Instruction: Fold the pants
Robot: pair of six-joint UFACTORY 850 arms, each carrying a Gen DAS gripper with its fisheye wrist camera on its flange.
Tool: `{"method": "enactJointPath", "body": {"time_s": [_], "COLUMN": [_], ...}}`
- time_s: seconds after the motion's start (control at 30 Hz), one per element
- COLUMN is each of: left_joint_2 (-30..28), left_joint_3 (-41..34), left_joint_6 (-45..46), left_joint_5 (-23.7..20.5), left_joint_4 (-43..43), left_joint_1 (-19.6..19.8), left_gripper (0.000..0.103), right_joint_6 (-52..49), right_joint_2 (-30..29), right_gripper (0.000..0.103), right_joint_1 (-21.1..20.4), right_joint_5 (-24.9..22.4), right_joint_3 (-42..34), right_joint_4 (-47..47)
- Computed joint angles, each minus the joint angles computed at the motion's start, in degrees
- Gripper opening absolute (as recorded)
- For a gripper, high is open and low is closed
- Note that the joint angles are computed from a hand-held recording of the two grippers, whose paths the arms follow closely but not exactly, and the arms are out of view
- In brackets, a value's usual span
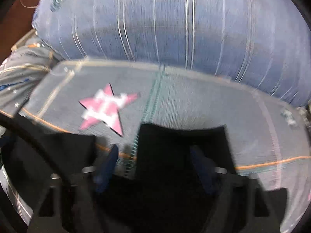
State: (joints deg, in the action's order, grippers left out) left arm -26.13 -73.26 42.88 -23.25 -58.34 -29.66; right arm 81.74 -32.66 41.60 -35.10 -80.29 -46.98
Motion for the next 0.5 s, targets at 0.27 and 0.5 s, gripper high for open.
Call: {"method": "enactJointPath", "body": {"time_s": [0.27, 0.5], "left_joint_2": [-1.2, -2.6], "left_joint_3": [-2.4, -4.0], "left_joint_6": [-2.0, -3.5], "left_joint_5": [0.2, 0.9], "left_joint_4": [1.3, 2.6], "left_joint_1": [-2.1, -4.5], "left_gripper": [0.084, 0.084], "right_joint_6": [30.3, 34.7], "right_joint_2": [21.6, 38.1], "right_gripper": [0.007, 0.009], "right_joint_1": [1.9, 4.8], "right_joint_5": [1.8, -6.0], "right_joint_3": [19.7, 37.5], "right_joint_4": [-24.8, -15.4]}}
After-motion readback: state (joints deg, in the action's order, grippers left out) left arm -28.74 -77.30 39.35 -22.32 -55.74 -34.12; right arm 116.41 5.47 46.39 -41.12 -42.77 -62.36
